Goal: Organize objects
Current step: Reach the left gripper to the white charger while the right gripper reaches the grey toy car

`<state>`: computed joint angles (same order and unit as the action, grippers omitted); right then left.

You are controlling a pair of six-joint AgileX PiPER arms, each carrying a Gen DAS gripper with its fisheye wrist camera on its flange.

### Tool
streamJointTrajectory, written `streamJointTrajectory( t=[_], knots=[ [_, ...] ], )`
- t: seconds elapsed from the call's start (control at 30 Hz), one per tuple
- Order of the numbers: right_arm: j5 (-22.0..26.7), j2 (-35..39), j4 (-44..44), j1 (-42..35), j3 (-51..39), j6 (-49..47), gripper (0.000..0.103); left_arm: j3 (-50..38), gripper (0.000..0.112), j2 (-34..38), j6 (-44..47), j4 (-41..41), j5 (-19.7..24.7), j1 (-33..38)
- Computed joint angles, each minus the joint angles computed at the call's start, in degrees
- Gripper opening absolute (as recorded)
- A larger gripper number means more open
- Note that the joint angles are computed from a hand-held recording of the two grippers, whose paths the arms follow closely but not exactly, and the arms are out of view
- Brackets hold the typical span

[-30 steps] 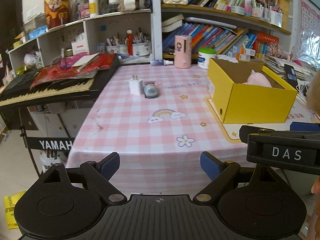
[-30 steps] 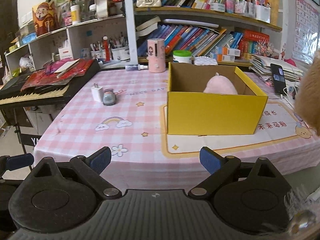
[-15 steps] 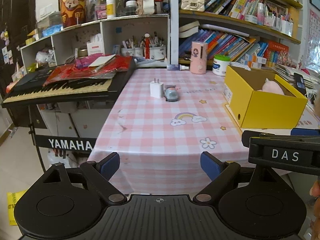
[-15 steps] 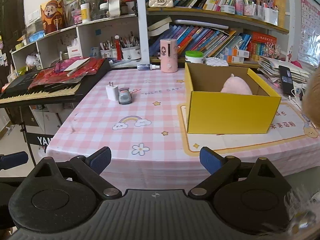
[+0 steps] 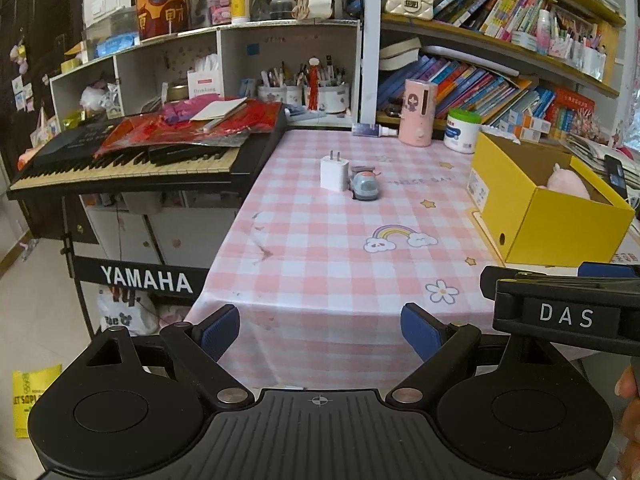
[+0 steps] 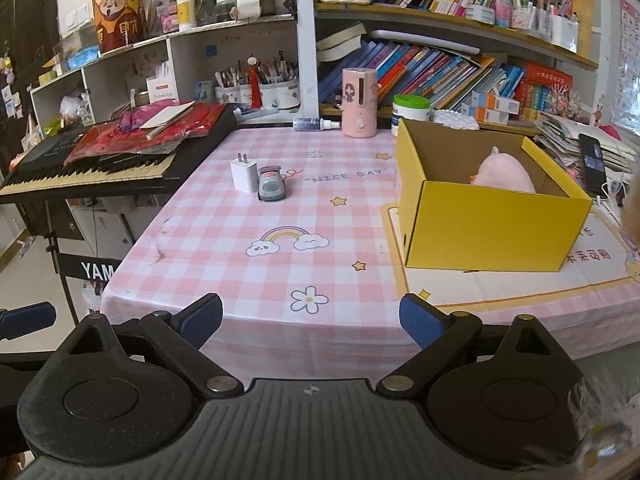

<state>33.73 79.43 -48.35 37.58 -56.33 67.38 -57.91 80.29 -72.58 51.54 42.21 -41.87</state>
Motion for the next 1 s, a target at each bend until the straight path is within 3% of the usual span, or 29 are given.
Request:
streamJointTrajectory(
  t=[0.23, 0.5, 0.83, 1.0],
  knots=[
    [-4.00, 5.70, 5.21, -4.80, -4.56, -6.95, 0.096, -5.81, 0.090, 6.36, 5.56, -3.25, -2.25, 4.89],
    [-7.82, 15.37, 21.98, -12.42, -15.70, -28.24, 0.093, -16.37, 0.090, 15.56, 12.60, -7.58, -3.23, 9.48],
    [-4.05, 31.02, 43.96, -20.06, -36.50, -53.17, 0.085, -33.44, 0.090, 28.76, 19.45, -13.59, 0.66, 14.73],
    [3.99, 42.94, 52.14, -22.53, -55.46, -63.08, 0.083, -42.30, 0.090, 34.79, 22.17, -14.50, 3.32, 16.89]
  ],
)
